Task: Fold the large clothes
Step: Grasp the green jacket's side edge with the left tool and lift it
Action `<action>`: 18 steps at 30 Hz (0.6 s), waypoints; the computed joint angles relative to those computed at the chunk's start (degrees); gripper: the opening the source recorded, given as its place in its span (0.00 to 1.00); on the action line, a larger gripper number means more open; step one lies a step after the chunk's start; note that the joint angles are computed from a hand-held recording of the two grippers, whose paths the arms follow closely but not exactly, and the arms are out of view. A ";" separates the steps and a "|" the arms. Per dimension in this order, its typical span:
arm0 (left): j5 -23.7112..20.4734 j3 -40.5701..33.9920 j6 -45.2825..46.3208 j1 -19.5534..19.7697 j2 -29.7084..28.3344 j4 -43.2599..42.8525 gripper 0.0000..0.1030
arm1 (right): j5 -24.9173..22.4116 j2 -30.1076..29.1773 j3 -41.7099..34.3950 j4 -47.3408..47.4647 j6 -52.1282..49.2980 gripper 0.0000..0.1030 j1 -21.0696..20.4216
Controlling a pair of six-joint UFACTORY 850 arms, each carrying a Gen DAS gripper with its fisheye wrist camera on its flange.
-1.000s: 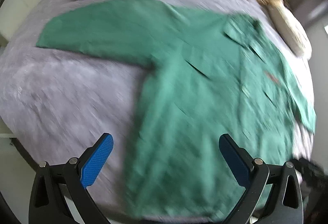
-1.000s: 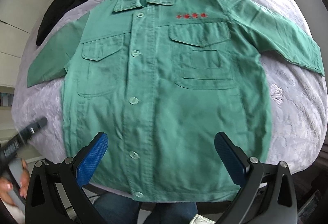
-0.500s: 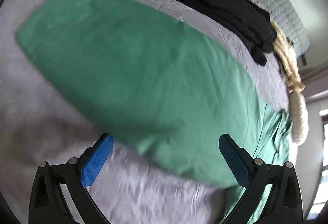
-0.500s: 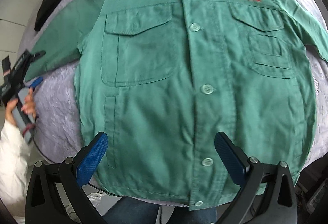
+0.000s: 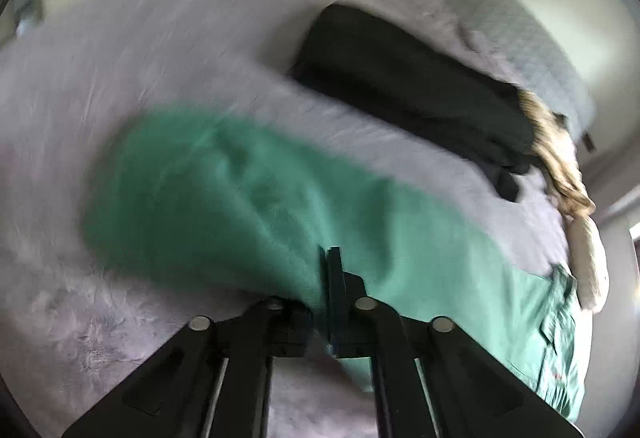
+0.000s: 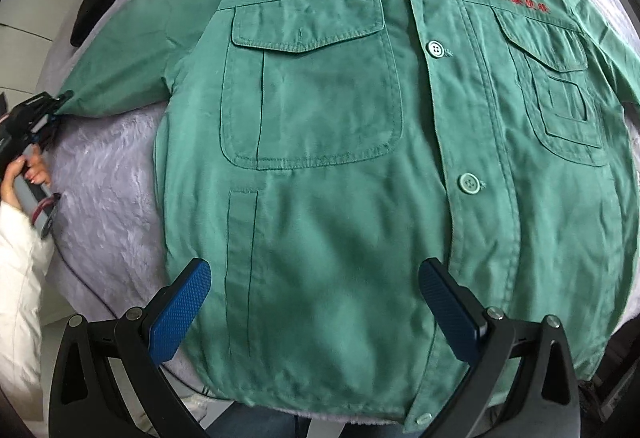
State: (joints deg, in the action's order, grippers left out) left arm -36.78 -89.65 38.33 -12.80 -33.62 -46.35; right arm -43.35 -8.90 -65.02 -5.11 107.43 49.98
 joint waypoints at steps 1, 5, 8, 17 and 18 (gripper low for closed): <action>-0.24 0.67 3.47 -0.55 1.38 -2.61 0.06 | 0.70 0.07 0.30 -0.90 0.90 1.00 0.05; -3.44 2.98 18.13 -4.11 7.44 -12.45 0.06 | 1.79 2.61 4.05 -8.01 9.12 1.00 1.45; -8.99 3.83 24.41 -8.39 10.88 -16.49 0.06 | 1.29 6.23 7.98 -13.40 17.99 1.00 2.87; -3.28 10.64 23.56 -31.88 12.86 -5.44 0.06 | -8.58 18.64 19.32 -18.92 38.76 1.00 8.43; -0.43 11.87 20.42 -34.35 12.36 -0.12 0.06 | -8.79 20.62 21.45 -18.34 40.04 1.00 8.92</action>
